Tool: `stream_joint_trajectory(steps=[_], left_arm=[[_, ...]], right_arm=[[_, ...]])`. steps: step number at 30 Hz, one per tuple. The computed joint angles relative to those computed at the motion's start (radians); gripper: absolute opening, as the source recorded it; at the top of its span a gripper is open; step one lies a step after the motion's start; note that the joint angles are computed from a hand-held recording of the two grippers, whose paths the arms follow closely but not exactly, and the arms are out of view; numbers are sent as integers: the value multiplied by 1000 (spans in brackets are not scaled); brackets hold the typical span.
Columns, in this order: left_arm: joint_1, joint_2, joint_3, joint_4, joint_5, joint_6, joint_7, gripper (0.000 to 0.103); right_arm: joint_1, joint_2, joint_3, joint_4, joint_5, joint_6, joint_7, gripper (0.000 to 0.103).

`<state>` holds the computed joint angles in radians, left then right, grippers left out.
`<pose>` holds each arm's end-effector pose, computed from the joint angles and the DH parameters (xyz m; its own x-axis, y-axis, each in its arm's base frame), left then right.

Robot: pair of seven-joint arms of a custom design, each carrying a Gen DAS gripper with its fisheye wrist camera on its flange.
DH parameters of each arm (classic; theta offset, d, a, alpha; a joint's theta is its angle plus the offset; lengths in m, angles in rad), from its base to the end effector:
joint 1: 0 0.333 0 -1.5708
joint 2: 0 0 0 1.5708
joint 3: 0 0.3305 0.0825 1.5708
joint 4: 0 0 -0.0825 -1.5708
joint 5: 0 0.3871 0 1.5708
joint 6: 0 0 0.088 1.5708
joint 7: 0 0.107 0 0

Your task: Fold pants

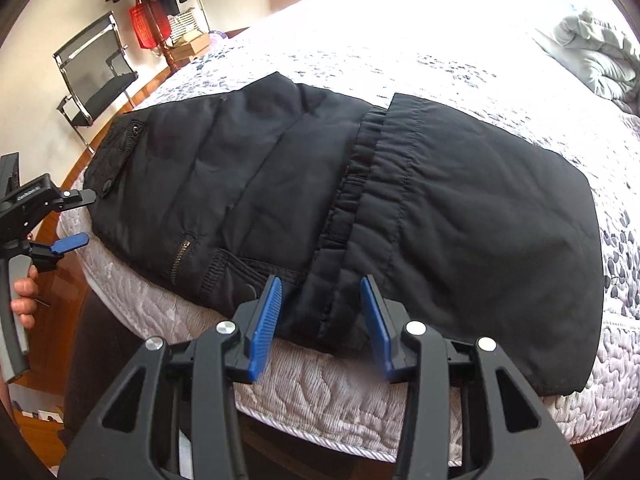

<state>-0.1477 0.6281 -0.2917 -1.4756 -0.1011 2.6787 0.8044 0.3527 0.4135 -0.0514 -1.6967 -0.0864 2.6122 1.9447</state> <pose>0.7160 -0.2755 0.3984 0.3494 -0.7559 0.5536 -0.8211 -0.5316 -0.2077 0.6773 0.2176 0.4232 0.0225 -0.9960 -0.0862 -0.8777 0.0217 -0.4788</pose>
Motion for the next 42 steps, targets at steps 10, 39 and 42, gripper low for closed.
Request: stream_joint_trajectory(steps=[10, 39, 42], left_arm=[[199, 23, -193, -87, -295, 103, 181, 72], [187, 48, -157, -68, -245, 205, 53, 16], [125, 38, -94, -28, -171, 194, 26, 13]], right_arm=[[-22, 45, 10, 49, 47, -15, -27, 43], [3, 69, -11, 60, 14, -20, -36, 54], [-4, 67, -4, 52, 28, -9, -41, 54]])
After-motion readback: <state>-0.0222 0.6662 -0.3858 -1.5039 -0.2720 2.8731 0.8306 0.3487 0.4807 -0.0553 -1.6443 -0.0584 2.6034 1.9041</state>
